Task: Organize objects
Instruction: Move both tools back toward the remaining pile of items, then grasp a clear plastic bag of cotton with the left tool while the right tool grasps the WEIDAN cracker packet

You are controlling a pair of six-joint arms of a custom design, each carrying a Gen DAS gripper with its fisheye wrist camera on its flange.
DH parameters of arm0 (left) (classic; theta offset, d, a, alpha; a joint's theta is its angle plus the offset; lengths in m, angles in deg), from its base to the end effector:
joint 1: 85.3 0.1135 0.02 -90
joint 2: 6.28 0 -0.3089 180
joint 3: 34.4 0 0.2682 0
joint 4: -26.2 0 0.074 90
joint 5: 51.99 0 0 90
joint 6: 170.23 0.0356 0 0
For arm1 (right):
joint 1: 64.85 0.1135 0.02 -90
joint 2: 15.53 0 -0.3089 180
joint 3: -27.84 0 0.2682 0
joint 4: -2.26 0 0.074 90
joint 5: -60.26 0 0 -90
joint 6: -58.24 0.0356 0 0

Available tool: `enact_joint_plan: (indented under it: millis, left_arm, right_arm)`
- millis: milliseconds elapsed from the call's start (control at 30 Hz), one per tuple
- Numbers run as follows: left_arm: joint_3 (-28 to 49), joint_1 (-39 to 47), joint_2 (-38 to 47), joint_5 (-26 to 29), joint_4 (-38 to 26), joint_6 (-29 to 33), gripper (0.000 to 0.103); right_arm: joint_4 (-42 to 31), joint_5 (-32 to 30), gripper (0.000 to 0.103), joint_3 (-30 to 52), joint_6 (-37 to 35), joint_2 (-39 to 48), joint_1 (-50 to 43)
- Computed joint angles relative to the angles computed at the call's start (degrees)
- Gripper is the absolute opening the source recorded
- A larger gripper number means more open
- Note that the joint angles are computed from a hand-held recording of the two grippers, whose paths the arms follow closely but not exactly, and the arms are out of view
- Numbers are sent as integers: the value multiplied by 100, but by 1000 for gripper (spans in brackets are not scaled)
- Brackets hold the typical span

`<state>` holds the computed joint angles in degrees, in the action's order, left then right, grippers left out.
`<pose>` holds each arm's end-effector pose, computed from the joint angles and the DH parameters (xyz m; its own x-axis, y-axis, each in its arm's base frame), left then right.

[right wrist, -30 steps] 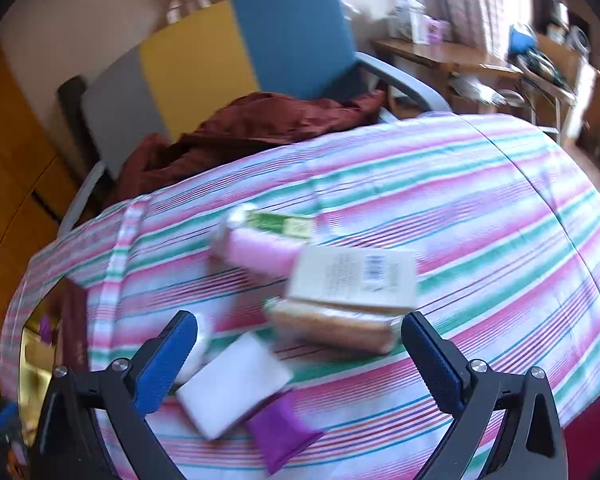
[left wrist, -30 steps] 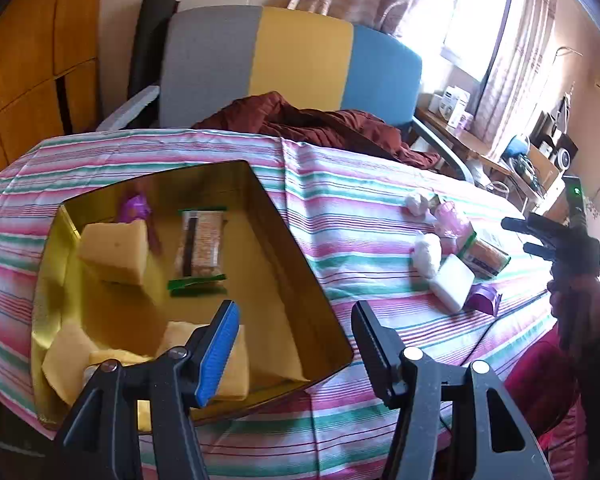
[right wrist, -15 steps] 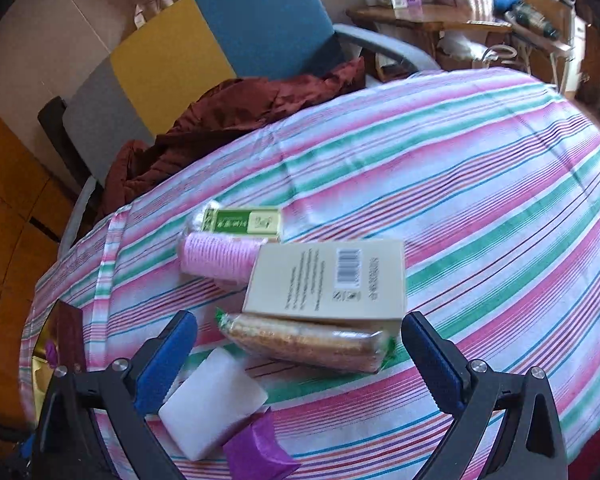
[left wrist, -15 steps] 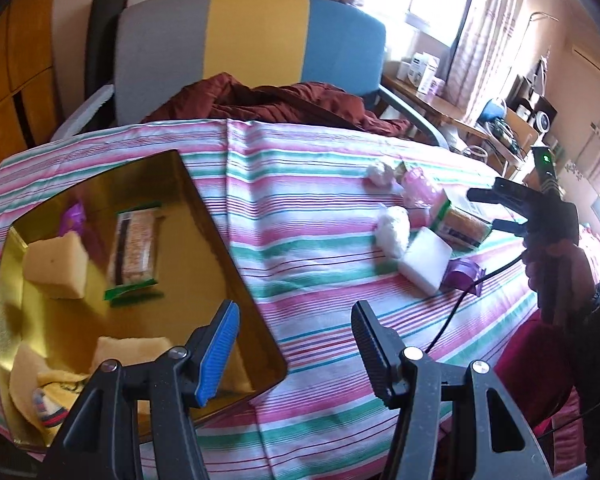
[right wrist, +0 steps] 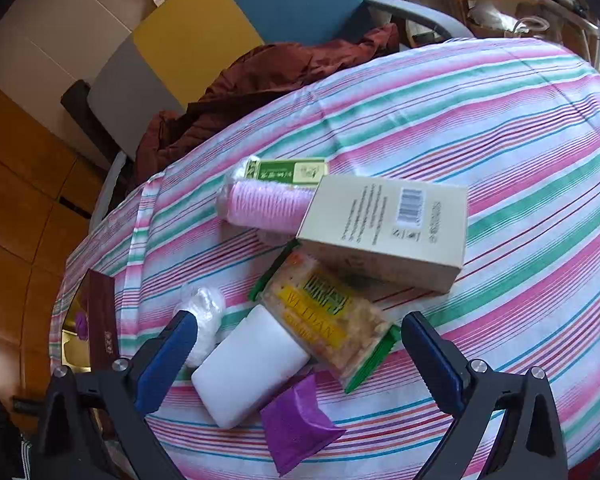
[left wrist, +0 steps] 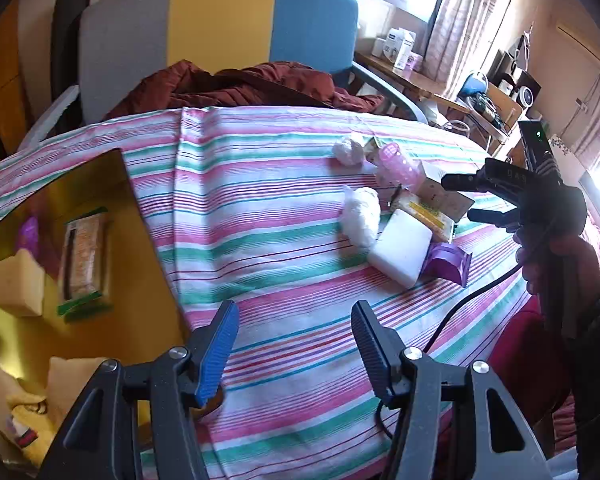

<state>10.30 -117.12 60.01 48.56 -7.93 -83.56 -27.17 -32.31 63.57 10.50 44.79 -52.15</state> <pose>0.1721 -0.1144 0.2076 -0.7361 0.3896 -0.5535 0.5642 0.8050 -0.1838 0.1707 0.0401 0.1816 -0.7492 0.5198 -0.4104 0.3493 0.8366 0.4219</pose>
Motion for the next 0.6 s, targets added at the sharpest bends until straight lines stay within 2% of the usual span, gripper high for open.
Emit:
enact_joint_plan:
  millis: [500, 600]
  left_arm:
    - [1147, -837, 2041, -49, 723, -251, 59]
    - [1386, -972, 2467, -63, 839, -248, 54]
  right_arm:
    - [-17, 45, 103, 90, -164, -35, -183]
    - [-11, 59, 103, 92, -197, -7, -202]
